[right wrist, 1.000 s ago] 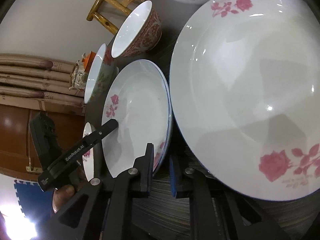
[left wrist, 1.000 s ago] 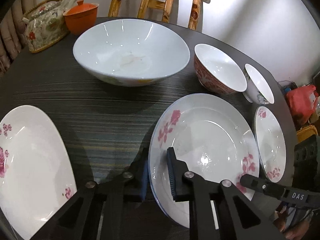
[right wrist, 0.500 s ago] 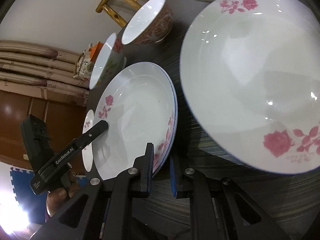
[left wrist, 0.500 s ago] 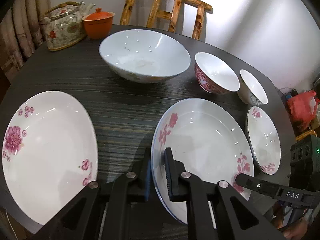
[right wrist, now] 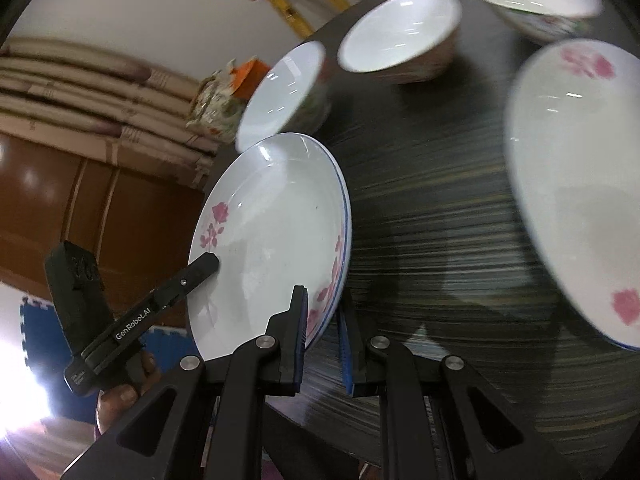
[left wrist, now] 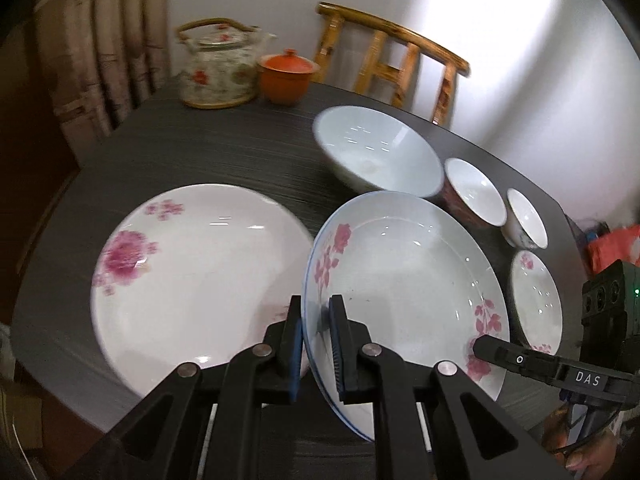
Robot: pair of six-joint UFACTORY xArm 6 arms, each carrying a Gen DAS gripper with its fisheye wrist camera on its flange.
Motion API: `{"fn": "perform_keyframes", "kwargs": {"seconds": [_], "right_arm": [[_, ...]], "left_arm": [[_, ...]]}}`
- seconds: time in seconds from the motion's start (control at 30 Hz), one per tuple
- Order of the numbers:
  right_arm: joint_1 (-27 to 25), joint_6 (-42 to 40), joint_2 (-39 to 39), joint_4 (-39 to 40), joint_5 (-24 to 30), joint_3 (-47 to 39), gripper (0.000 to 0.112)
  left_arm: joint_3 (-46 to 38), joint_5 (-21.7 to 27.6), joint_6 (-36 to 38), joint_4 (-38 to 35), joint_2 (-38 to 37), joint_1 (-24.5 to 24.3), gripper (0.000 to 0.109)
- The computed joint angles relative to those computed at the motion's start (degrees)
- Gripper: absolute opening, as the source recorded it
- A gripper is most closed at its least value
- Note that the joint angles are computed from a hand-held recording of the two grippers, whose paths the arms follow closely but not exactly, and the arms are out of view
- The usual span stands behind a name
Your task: Organize plates and bowls
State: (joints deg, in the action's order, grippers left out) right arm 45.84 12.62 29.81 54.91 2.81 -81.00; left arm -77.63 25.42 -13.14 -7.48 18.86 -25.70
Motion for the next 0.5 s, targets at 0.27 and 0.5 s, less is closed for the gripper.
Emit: {"fn": "perform_keyframes", "kwargs": {"seconds": [0.27,0.5], "right_arm": [[-0.9,9.7,9.3,-13.8,7.7,-14.8,0.015],[-2.1,18.8,18.6,-26.5,17.2,-30.2,0.015]], "left_arm": [[5.6,-1.8,-3.2,2.6,-3.2,4.3,0.013],[8.4,-3.2,-2.2,-0.3,-3.5,7.0,0.015]]}}
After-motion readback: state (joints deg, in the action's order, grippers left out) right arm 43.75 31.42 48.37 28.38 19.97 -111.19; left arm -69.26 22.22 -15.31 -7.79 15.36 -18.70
